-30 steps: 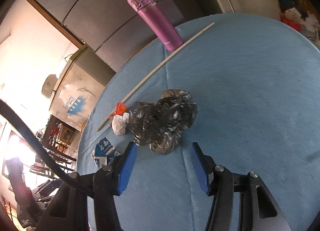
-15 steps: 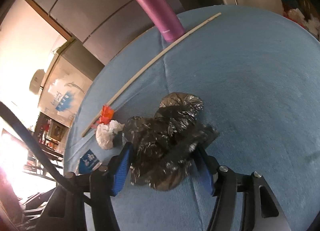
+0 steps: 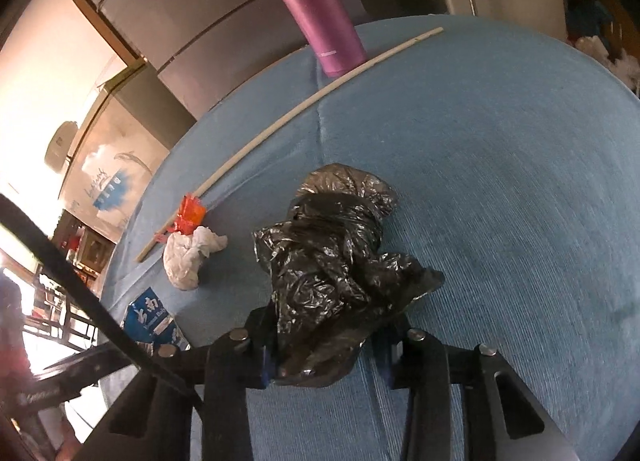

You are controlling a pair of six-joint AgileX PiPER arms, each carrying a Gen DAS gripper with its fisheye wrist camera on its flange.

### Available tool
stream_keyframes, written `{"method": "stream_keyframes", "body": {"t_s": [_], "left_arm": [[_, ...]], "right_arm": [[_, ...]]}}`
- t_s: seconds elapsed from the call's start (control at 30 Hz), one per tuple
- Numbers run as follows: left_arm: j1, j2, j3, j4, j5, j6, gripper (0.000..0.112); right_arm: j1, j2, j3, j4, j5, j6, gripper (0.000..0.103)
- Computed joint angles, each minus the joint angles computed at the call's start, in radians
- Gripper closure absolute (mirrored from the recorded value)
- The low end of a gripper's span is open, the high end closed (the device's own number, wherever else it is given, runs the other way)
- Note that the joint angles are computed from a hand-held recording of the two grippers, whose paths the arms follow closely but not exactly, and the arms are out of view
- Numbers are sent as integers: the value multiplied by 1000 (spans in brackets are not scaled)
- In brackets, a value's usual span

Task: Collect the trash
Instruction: 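Grasp the black plastic bag with the right tool while the left tool grasps the milk carton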

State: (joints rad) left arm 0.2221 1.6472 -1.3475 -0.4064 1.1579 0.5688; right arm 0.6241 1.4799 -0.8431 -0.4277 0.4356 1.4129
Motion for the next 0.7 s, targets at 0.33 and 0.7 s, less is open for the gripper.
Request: {"method": "stream_keyframes", "body": {"t_s": [0.33,0.7], "left_arm": [[4,-127,121,-39,-55,74,94],[0,-391,277,-20,-60,120,95]], "right_arm": [[96,-94,42,-58,62,90,64],[334,-217,57,-213,250,302,64]]}}
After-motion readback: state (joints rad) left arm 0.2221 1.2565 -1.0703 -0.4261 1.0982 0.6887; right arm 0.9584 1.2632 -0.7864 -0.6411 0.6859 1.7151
